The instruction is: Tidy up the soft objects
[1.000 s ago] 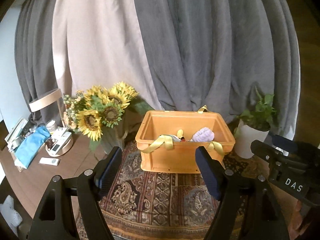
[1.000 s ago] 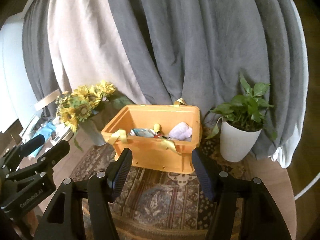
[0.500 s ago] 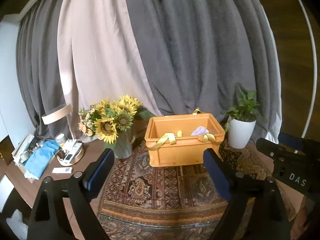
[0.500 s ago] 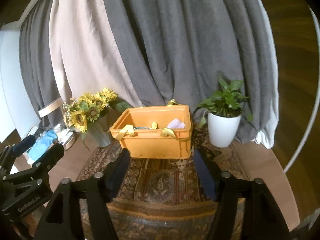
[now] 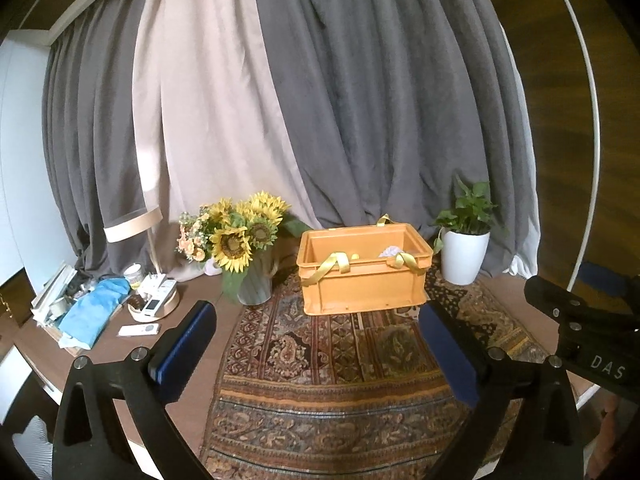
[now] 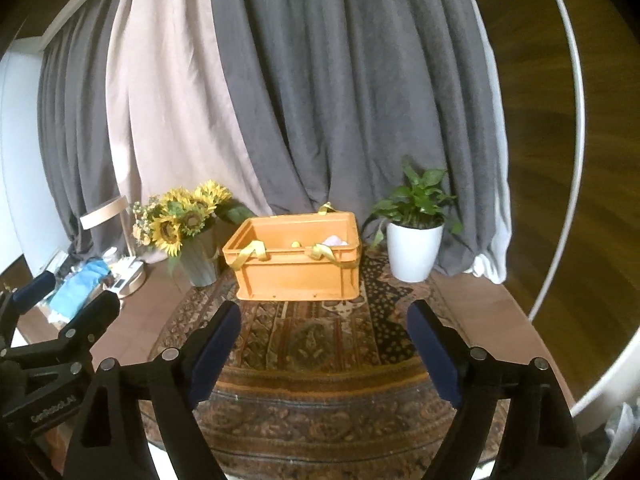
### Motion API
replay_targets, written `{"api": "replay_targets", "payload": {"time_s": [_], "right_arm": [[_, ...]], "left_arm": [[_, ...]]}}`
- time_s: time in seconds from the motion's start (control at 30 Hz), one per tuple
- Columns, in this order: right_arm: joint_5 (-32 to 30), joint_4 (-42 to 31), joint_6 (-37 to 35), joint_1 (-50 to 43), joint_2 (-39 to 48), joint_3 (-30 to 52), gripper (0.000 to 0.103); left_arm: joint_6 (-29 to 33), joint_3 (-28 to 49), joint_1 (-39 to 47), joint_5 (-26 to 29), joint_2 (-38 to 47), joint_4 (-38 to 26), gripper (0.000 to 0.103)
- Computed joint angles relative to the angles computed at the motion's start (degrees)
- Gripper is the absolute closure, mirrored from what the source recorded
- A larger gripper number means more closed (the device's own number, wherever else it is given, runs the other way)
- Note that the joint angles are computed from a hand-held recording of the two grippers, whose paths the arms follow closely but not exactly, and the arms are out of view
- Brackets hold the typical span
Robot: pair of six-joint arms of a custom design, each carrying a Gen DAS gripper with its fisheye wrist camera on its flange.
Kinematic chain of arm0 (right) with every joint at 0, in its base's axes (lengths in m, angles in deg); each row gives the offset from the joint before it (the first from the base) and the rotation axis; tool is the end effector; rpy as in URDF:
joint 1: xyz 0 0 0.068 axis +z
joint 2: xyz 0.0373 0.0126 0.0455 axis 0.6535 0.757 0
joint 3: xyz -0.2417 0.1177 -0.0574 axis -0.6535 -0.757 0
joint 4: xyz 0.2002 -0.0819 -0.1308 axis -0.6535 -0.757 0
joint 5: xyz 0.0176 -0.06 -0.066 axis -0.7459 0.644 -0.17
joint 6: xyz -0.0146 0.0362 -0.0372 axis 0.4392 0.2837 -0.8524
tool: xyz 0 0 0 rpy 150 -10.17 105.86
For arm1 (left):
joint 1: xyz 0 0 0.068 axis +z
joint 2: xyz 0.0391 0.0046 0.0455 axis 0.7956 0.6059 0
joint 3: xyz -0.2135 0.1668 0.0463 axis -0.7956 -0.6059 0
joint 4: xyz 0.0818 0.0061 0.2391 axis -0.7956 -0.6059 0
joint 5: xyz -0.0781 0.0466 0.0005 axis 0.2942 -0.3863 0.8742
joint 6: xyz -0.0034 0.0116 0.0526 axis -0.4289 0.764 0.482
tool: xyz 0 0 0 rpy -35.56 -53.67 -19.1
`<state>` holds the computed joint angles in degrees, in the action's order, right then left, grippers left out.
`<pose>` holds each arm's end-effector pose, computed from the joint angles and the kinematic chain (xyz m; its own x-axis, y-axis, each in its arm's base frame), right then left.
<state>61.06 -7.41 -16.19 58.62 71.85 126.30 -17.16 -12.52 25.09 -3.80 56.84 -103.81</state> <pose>0.1937 0.0430 0.3762 -0.4248 0.2085 -0.8809 0.3356 0.9400 0.0606 0.2299 -0.1128 0.3594 -0.3236 0.2105 -0.9225 0.3142 0.9435 0.1051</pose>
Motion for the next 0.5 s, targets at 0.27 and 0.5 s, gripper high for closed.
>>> {"api": "replay_targets", "payload": {"time_s": [0.27,0.5], "right_arm": [[7.3,-7.9,7.8,8.3,-4.7,-0.6,0.016],[12.1,-13.5,13.4,14.2,-6.3,-0.2,0.016]], "left_arm": [[0.6,-3.3,-1.5,-0.8,-6.4,-2.6,0.000],[0.2,-5.5,-3.4,-3.2,-10.5,-4.3,0.000]]}}
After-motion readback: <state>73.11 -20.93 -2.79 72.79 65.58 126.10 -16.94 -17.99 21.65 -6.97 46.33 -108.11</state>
